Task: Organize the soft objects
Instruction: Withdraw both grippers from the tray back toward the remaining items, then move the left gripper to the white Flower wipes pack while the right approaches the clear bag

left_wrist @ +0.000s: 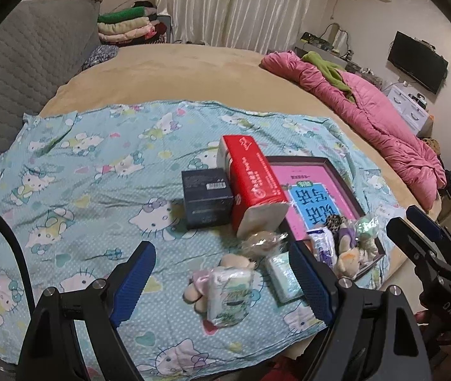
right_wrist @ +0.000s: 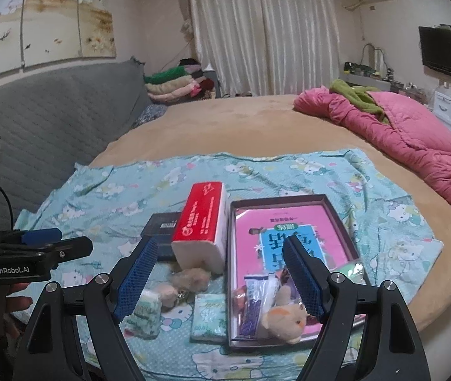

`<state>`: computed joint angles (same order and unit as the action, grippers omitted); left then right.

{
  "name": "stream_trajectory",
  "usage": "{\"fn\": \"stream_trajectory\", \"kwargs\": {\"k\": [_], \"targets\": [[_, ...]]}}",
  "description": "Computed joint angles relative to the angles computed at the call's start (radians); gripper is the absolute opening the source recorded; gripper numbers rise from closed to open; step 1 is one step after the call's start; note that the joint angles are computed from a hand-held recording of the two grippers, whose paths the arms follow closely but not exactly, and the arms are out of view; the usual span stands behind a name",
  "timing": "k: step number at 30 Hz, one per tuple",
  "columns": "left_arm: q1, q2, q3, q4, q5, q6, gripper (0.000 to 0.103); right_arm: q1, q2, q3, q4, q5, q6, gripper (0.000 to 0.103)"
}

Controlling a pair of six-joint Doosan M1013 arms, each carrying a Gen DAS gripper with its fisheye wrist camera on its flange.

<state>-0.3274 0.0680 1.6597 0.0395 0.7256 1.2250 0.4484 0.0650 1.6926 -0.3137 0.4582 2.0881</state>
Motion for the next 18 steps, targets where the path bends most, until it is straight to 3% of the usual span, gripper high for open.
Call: {"fn": "stream_trajectory", "kwargs": {"k": [18], "targets": [[-0.010, 0.031, 0.039, -0.006, 0.048, 0.014, 0.086, 0.018, 0.041, 0.013, 0.088, 0.055, -0.153, 0.082]]}}
